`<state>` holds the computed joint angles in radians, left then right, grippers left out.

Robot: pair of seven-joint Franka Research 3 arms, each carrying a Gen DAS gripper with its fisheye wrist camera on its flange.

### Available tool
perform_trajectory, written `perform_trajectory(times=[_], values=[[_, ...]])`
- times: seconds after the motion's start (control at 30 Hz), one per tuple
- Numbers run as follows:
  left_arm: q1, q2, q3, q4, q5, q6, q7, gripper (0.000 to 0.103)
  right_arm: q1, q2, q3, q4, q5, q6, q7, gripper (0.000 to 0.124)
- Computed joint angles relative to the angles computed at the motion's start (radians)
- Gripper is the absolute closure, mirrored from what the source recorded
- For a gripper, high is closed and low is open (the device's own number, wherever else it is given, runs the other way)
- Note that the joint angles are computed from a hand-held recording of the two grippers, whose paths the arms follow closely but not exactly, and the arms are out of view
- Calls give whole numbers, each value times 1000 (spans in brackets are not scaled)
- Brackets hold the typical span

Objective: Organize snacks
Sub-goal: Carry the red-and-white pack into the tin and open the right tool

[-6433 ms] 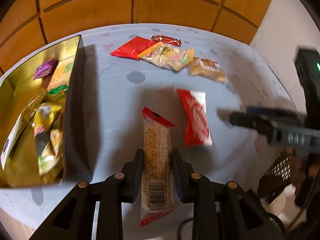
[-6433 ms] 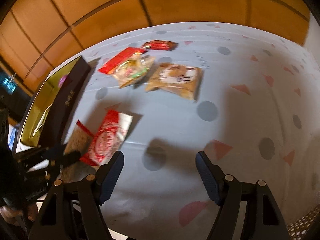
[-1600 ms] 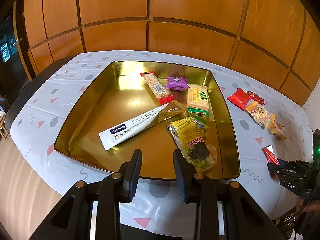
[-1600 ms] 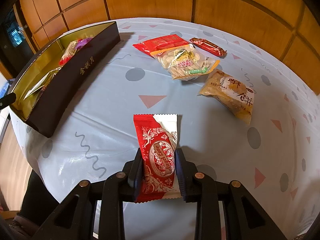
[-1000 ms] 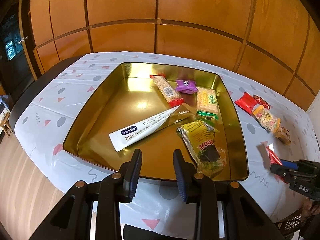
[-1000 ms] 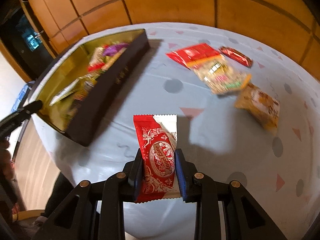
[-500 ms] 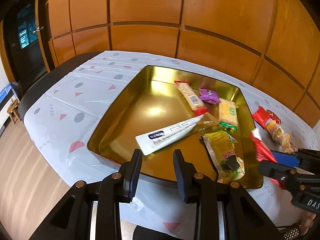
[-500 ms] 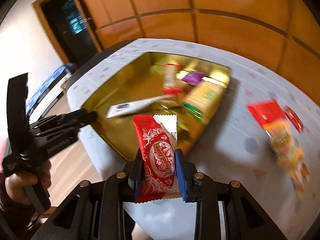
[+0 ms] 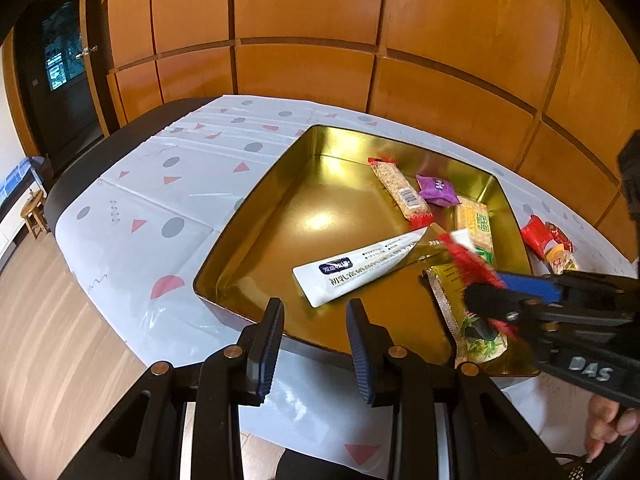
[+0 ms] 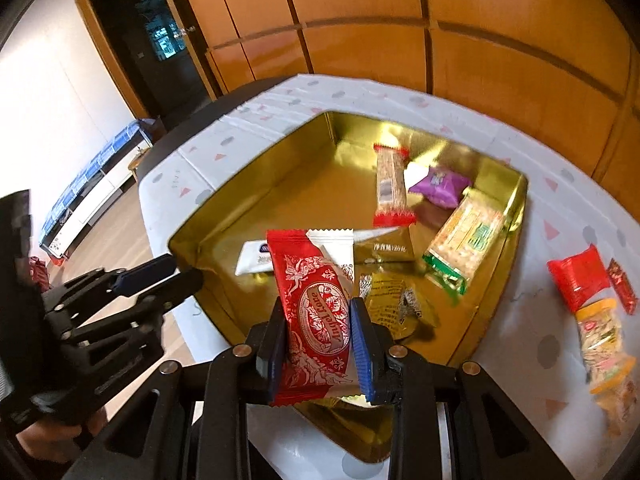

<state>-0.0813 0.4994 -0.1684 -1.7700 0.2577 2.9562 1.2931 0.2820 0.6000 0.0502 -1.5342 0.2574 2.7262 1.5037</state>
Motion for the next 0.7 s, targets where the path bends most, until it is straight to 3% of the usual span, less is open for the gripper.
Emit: perform_trajectory(times=[0.13, 0.37, 0.43, 0.53, 0.7], values=[[3, 2, -6, 0, -2, -3, 7, 71, 13, 34, -18, 32, -11, -31, 37, 94], [-2, 2, -4, 1, 0, -6, 9, 71, 3, 38, -8, 32, -9, -13, 45, 92], [-3, 0, -6, -2, 1, -3, 11, 71, 32, 55, -47, 52, -48, -33, 85, 92], [-5, 0, -9, -2, 3, -7, 17, 71, 10, 80, -28, 90, -32, -96, 102, 91], [-2, -1, -19, -6, -4, -6, 33, 71, 39, 86, -65, 87, -96, -97, 132, 101]])
